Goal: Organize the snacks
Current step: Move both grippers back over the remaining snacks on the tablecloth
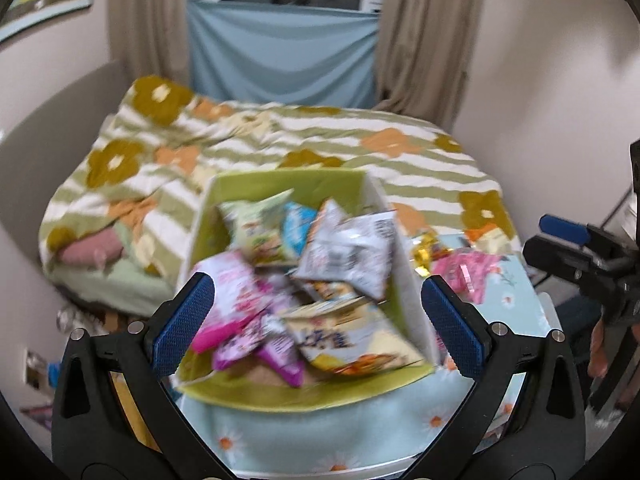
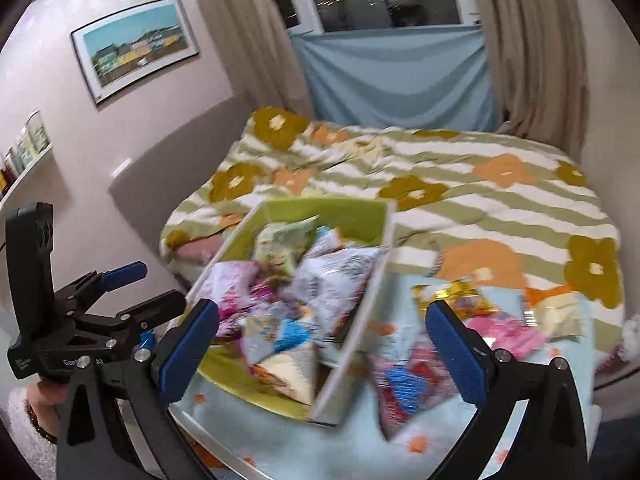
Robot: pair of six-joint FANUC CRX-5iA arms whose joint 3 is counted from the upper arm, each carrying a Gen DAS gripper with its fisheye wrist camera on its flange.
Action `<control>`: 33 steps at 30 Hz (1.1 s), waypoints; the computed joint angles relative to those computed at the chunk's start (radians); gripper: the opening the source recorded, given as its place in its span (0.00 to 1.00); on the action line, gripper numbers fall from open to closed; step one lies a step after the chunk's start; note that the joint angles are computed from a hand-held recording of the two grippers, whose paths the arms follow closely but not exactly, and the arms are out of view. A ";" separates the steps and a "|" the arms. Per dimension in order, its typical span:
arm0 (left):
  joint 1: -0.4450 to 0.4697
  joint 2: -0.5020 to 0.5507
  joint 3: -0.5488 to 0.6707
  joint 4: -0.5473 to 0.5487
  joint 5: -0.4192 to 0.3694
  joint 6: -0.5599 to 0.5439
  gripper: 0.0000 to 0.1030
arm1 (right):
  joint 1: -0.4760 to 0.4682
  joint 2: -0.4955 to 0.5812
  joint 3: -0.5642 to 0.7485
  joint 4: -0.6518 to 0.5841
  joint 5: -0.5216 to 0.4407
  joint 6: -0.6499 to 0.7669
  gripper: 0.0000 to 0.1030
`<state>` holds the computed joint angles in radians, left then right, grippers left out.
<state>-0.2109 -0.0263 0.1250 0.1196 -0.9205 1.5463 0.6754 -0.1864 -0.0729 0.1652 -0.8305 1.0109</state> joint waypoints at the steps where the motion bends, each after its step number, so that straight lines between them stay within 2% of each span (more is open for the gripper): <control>1: -0.011 0.006 0.007 0.004 0.003 -0.007 1.00 | -0.002 -0.016 -0.013 0.035 -0.011 -0.026 1.00; 4: -0.053 0.033 0.042 0.009 0.001 -0.013 1.00 | -0.028 -0.057 -0.042 0.108 -0.044 -0.076 1.00; 8: -0.119 0.086 0.111 -0.021 -0.017 0.005 1.00 | -0.099 -0.094 -0.056 0.124 -0.083 -0.072 1.00; 13: -0.218 0.183 0.221 -0.069 -0.042 0.058 1.00 | -0.236 -0.102 -0.041 0.046 -0.098 0.031 1.00; 17: -0.294 0.297 0.349 -0.094 -0.111 0.089 1.00 | -0.387 -0.061 0.029 -0.130 -0.148 0.204 1.00; 23: -0.387 0.510 0.600 -0.162 -0.272 0.130 1.00 | -0.573 0.050 0.130 -0.327 -0.225 0.431 1.00; 28: -0.443 0.685 0.810 -0.242 -0.414 0.142 1.00 | -0.665 0.158 0.195 -0.431 -0.283 0.563 1.00; 33: -0.479 0.845 0.996 -0.326 -0.525 0.113 1.00 | -0.711 0.277 0.247 -0.497 -0.317 0.648 1.00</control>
<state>-0.6902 0.8191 1.1215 -0.2065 -1.4452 1.6593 -0.0351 0.0908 0.1746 -0.3321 -1.1473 1.6592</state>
